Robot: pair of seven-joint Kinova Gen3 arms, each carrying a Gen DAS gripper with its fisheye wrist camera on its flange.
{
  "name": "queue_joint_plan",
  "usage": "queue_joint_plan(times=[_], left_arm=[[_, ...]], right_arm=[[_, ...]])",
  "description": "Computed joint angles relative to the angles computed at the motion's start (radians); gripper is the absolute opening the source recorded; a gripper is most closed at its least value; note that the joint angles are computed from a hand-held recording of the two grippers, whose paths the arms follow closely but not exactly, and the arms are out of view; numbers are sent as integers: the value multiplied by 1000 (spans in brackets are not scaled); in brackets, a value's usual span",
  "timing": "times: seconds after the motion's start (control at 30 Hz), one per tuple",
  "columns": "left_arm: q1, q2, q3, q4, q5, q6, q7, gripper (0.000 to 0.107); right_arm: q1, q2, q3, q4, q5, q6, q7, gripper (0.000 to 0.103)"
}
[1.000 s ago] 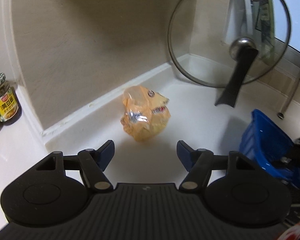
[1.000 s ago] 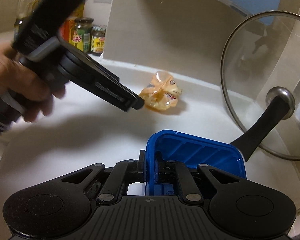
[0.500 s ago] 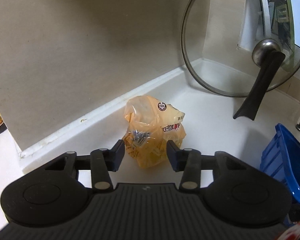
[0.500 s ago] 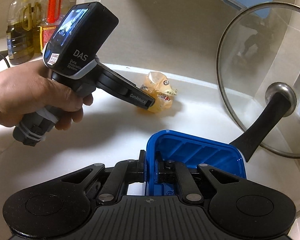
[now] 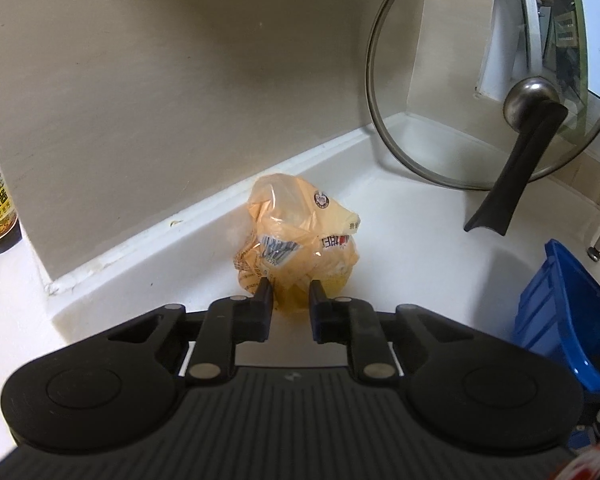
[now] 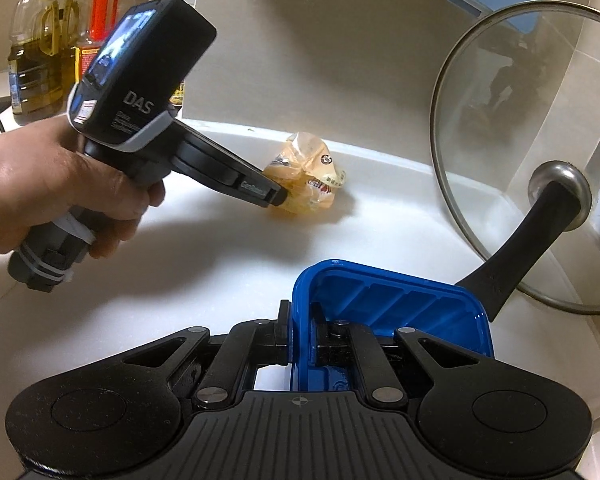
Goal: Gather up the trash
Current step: 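Close the left tool on the orange snack bag while the right tool holds the basket, then carry the snack bag and blue basket down toward the bin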
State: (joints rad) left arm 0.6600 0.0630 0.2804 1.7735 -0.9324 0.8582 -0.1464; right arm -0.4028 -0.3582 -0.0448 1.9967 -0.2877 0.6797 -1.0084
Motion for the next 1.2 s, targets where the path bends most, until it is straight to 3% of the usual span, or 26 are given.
queue_joint_plan(times=[0.37,0.7,1.2], left_arm=[[-18,-78,43,37,58,16,-16,9],[-77,-195,149,103,135,57,18,8],[-191,-406,312,141,309,168,-16,7]], right_arm=[[-6,-1,12,-15,-10,17,17,7],[-14,5,0,-18,-19,17,28,7],[-22,-89,-128,-24,55,82,-114,7]])
